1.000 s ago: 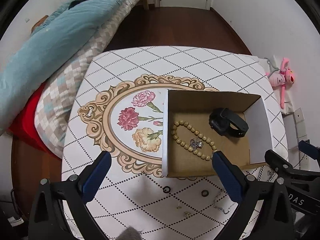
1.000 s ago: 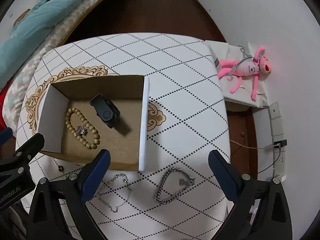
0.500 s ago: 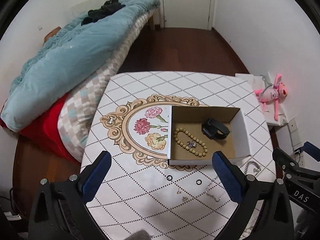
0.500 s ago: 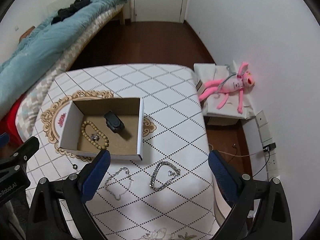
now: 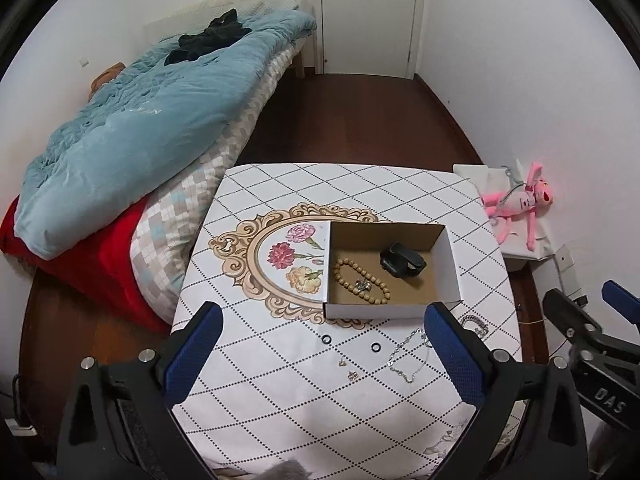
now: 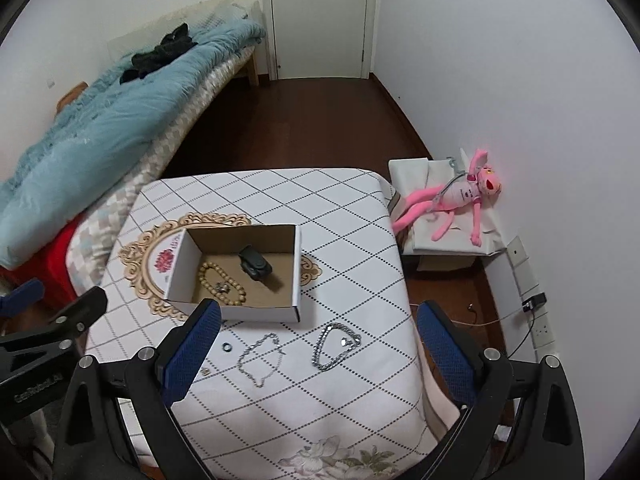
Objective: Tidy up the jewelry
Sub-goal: 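Move both grippers from the box toward the silver chains, then grasp the thick silver chain with the right gripper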
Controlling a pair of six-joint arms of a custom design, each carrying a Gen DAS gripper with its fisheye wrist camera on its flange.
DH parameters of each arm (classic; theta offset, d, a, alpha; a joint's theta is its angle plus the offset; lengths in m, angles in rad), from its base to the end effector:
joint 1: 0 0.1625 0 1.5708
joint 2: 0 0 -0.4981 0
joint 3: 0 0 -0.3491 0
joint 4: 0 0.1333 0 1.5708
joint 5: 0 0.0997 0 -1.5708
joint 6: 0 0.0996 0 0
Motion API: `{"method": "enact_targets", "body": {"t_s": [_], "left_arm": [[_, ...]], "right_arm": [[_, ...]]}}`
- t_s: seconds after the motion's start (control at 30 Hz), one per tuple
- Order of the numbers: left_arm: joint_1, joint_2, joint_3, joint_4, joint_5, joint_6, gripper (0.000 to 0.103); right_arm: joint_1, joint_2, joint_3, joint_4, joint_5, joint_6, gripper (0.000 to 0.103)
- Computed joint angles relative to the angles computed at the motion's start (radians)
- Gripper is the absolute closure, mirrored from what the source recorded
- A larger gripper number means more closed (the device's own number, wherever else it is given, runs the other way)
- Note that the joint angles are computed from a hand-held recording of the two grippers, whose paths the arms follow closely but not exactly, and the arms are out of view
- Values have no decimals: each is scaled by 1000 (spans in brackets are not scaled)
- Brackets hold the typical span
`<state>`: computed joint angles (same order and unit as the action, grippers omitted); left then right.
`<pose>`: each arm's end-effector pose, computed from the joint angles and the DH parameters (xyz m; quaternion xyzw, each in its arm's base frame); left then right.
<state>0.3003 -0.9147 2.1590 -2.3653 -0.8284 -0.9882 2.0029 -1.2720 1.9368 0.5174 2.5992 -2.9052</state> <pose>-0.3931 -0.3318 0.1171 0.2079 0.8880 -0.2309 0.3390 0.1896 -0.2965 0.3378 -0.0110 -0.8595 0.3171 0.4007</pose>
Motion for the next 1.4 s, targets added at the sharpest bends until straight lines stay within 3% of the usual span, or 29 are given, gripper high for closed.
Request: {"method": "enact_targets", "body": {"t_s": [0.1,0.2,0.33,0.43,0.6,0.73,0.93,1.07,1.2,1.4], "left_arm": [[-3,14,22,-19,21,-10,0],[13,38,44,-15,18,-44,0],[55,86,89,-67,-1,-59,0],[98,124,116,-108,-28,-69,0],[159,176,159,-208,-90,-47,1],[176,213,181,-280,-122,-20,5],[145,263,175,-347,-150,42,6],[129,299,150,-392,-200,91,15],[119,330,128,-419,-237,103,16],[110,378,82,-402,-250,136,19]], "right_arm": [[-25,-24,30,-24,-18,13,3],[-105,-48,74,-52,-51,20,3],[-318,-96,156,-173,-165,-72,4],[-475,-92,193,-240,-240,-133,16],[-628,-48,223,-340,-284,-226,20],[-660,6,233,-407,-255,-268,23],[-647,31,241,-487,-231,-333,42],[-612,50,234,-487,-230,-360,97],[-628,25,258,-470,-291,-367,100],[-710,-68,329,-425,-445,-352,100]]}}
